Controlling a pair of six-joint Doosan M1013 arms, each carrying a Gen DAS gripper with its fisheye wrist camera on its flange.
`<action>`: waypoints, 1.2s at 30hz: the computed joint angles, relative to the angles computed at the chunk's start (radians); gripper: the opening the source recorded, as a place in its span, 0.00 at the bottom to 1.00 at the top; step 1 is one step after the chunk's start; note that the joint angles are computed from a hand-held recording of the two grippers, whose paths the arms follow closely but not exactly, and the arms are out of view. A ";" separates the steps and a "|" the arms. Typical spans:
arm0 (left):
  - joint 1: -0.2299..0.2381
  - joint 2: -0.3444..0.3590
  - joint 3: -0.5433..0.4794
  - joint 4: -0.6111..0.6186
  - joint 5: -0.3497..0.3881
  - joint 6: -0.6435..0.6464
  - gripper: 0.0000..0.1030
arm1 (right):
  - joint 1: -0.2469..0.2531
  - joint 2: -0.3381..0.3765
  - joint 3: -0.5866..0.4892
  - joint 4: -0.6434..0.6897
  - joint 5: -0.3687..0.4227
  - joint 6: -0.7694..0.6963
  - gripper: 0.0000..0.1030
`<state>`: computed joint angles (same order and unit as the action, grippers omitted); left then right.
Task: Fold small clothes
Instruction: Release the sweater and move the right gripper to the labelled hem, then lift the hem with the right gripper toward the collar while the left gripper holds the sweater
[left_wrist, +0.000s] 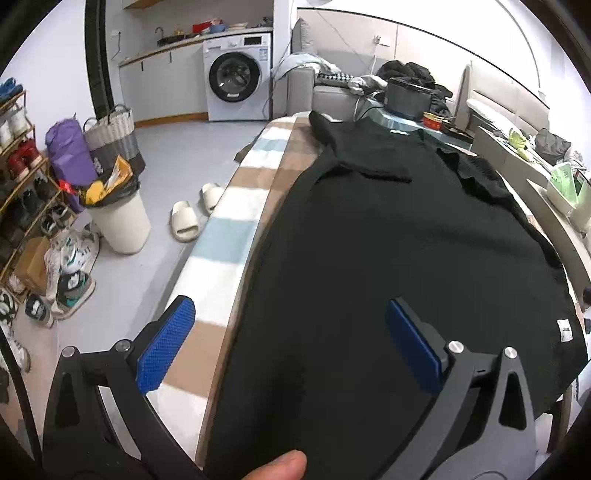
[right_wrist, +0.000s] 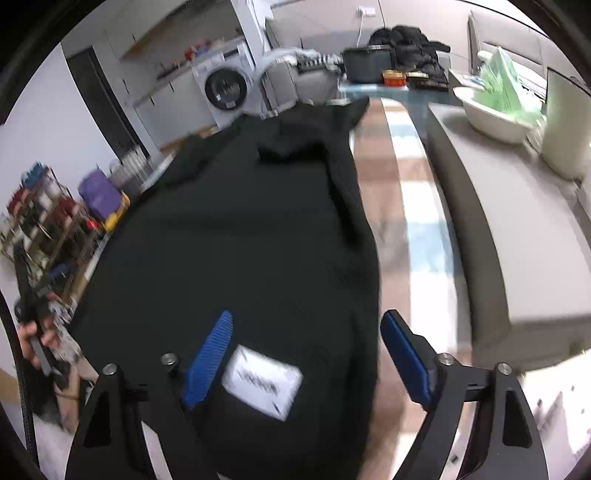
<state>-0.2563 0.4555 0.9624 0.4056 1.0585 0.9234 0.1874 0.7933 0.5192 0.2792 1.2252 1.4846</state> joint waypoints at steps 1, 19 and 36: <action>0.003 -0.007 0.014 -0.012 -0.004 -0.005 0.99 | 0.000 -0.009 0.020 -0.010 0.004 0.000 0.76; 0.002 0.009 -0.003 -0.033 0.061 0.010 0.99 | -0.086 -0.073 0.181 0.282 0.158 -0.045 0.55; 0.040 0.034 -0.054 -0.211 0.176 0.139 0.93 | -0.063 -0.087 0.237 0.374 0.021 -0.120 0.08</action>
